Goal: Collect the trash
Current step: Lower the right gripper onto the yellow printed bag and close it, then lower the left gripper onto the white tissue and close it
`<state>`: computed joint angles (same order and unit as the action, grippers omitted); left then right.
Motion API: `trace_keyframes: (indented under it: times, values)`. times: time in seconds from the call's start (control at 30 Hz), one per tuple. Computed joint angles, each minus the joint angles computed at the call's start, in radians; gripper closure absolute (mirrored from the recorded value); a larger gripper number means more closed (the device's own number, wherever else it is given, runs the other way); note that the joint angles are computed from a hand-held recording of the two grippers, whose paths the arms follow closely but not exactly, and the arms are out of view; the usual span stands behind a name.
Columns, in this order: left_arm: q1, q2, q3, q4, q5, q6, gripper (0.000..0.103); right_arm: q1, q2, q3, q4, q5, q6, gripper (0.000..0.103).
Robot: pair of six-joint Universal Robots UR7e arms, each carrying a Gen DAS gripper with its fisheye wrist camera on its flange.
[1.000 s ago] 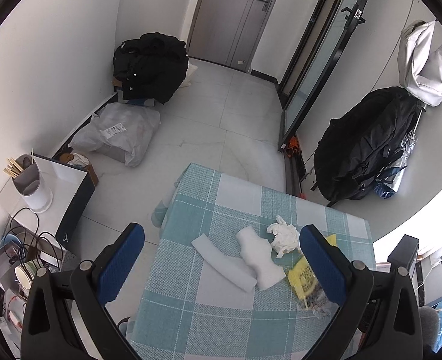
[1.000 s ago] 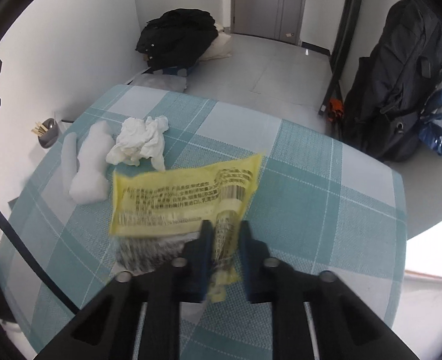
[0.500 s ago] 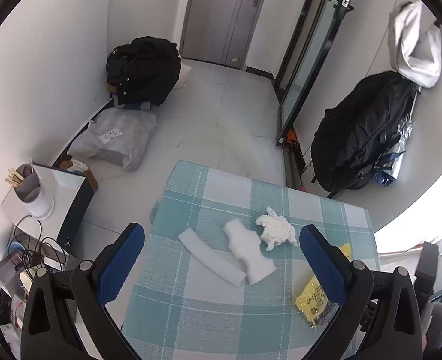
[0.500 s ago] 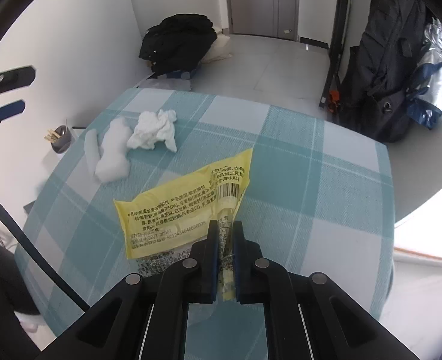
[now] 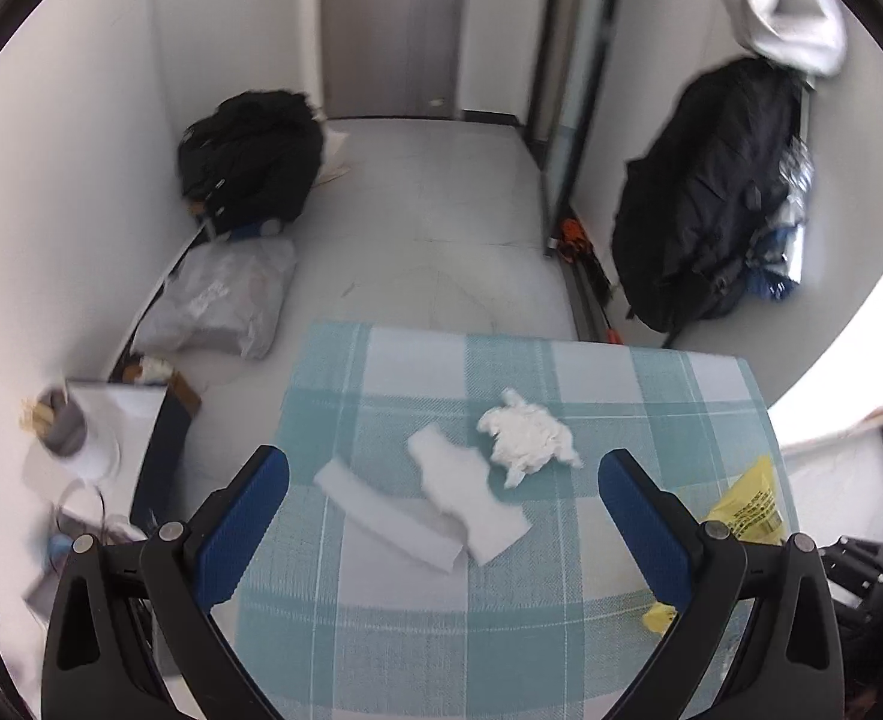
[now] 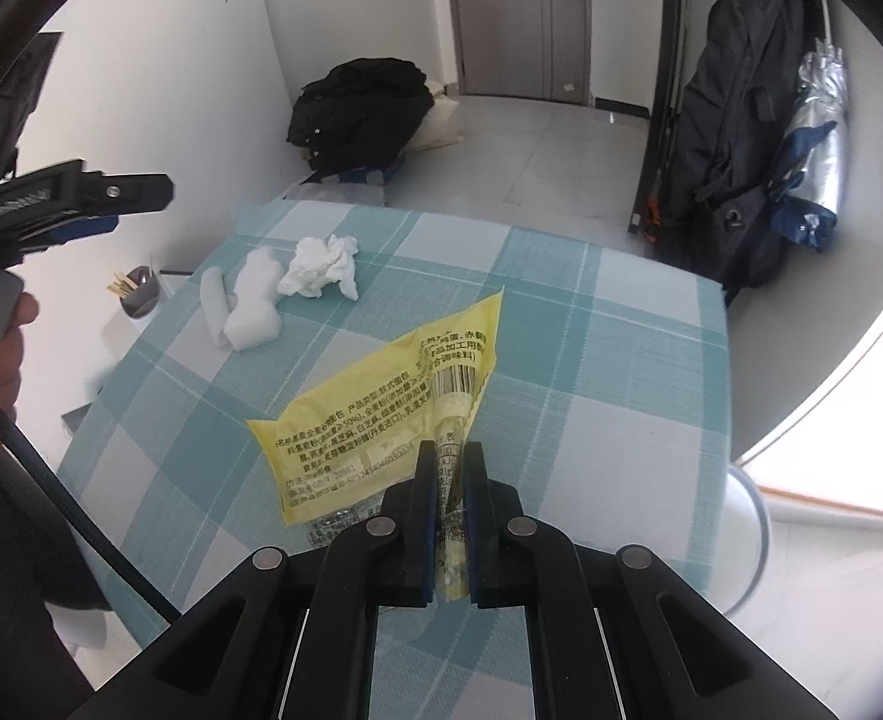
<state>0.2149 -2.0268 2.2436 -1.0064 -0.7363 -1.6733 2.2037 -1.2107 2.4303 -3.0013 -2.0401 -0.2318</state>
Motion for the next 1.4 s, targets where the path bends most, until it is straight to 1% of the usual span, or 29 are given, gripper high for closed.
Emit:
trace_keyframes:
  times: [0.07, 0.13, 0.17, 0.23, 0.3, 0.37, 0.47, 0.57, 0.63, 0.7, 0.77, 0.93, 0.97, 1.03, 1.07, 1.13, 1.17, 1.23, 1.33, 1.4]
  values:
    - [0.029, 0.032, -0.017, -0.053, 0.015, 0.08, 0.002, -0.01, -0.018, 0.008, -0.001, 0.004, -0.004, 0.097]
    - [0.062, 0.046, -0.019, -0.14, 0.015, 0.175, 0.001, -0.018, -0.033, 0.015, -0.004, 0.009, -0.008, 0.097]
    - [0.1, 0.067, -0.025, -0.21, 0.006, 0.257, 0.002, -0.021, -0.04, 0.019, -0.008, 0.009, -0.01, 0.097]
    - [0.157, 0.112, -0.032, -0.299, -0.008, 0.375, 0.002, -0.031, -0.057, 0.028, -0.007, 0.017, -0.019, 0.097]
    - [0.221, 0.164, -0.045, -0.373, -0.048, 0.494, 0.002, -0.039, -0.068, 0.034, -0.007, 0.017, -0.025, 0.097]
    - [0.265, 0.212, -0.061, -0.396, -0.08, 0.556, 0.002, -0.049, -0.08, 0.038, -0.005, 0.021, -0.026, 0.097]
    - [0.305, 0.254, -0.068, -0.432, -0.102, 0.624, 0.002, -0.066, -0.098, 0.038, 0.01, 0.035, -0.017, 0.097]
    - [0.344, 0.3, -0.077, -0.441, -0.119, 0.675, 0.009, -0.078, -0.11, 0.032, 0.028, 0.051, -0.007, 0.097]
    - [0.357, 0.315, -0.081, -0.443, -0.135, 0.71, 0.016, -0.085, -0.117, 0.03, 0.039, 0.063, -0.002, 0.097]
    - [0.369, 0.33, -0.083, -0.434, -0.15, 0.738, 0.019, -0.091, -0.123, 0.028, 0.053, 0.077, 0.007, 0.097]
    - [0.373, 0.341, -0.083, -0.413, -0.149, 0.743, 0.02, -0.092, -0.128, 0.026, 0.067, 0.095, 0.008, 0.097]
    - [0.398, 0.329, -0.077, -0.43, -0.17, 0.755, 0.046, -0.085, -0.128, 0.024, 0.079, 0.105, 0.002, 0.097]
    - [0.401, 0.329, -0.076, -0.428, -0.174, 0.75, 0.049, -0.086, -0.127, 0.023, 0.082, 0.108, 0.004, 0.097]
    - [0.403, 0.334, -0.076, -0.434, -0.173, 0.742, 0.062, -0.088, -0.128, 0.022, 0.087, 0.108, 0.009, 0.097]
    - [0.403, 0.342, -0.079, -0.428, -0.173, 0.735, 0.065, -0.09, -0.129, 0.021, 0.091, 0.109, 0.012, 0.097]
    - [0.402, 0.351, -0.08, -0.434, -0.18, 0.743, 0.074, -0.092, -0.13, 0.019, 0.097, 0.111, 0.018, 0.097]
    - [0.398, 0.354, -0.078, -0.434, -0.179, 0.745, 0.076, -0.091, -0.131, 0.019, 0.098, 0.11, 0.019, 0.097]
    - [0.395, 0.35, -0.075, -0.436, -0.176, 0.752, 0.091, -0.091, -0.132, 0.019, 0.099, 0.111, 0.02, 0.097]
    - [0.396, 0.332, -0.064, -0.466, -0.185, 0.749, 0.094, -0.087, -0.133, 0.018, 0.098, 0.109, 0.021, 0.097]
    - [0.394, 0.322, -0.06, -0.465, -0.177, 0.724, 0.095, -0.085, -0.132, 0.018, 0.097, 0.108, 0.024, 0.097]
